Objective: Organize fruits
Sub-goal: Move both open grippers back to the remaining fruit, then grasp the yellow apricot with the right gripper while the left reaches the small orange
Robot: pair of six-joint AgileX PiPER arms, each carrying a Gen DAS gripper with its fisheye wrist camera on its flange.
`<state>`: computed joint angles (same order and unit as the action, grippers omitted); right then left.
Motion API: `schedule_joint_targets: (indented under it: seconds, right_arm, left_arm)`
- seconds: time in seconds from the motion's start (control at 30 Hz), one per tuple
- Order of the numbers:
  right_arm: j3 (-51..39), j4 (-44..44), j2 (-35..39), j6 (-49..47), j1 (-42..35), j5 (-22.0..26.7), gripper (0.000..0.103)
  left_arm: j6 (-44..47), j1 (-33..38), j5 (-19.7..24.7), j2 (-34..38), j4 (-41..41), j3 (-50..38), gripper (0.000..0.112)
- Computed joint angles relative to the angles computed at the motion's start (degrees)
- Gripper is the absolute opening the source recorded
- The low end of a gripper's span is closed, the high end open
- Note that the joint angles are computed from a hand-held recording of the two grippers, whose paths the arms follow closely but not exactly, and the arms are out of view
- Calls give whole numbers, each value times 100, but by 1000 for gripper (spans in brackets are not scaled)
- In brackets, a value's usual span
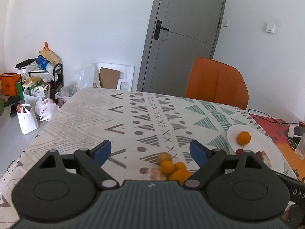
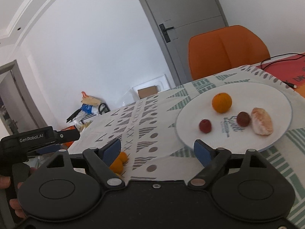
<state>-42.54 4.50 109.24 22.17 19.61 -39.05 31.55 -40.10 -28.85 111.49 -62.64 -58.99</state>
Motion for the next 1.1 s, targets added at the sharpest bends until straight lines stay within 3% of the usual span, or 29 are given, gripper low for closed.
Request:
schedule_joint_targets:
  seconds: [0.4,0.67,0.97,1.03,1.1]
  right_arm:
    - [-453,247,189,-323,467,556,84]
    - [-742,-183,328,-154,588,975,78]
    - [-1268,-880,579,319,653,1611,51]
    - [-1480,-1059,702,453,678,1840,24]
    - [-1592,-1150,792,540,676,1925,24]
  left_arm:
    - [-1327,420,28,-273,1193,823,88]
    - [-1978,708,92,-268,1811,1044,88]
    - [-2817,953,109,-163,2718,1163,88]
    - [-3007,1011,177,-142,2894,1145,88]
    - [-3171,1050,205,-122,3059,1134,88]
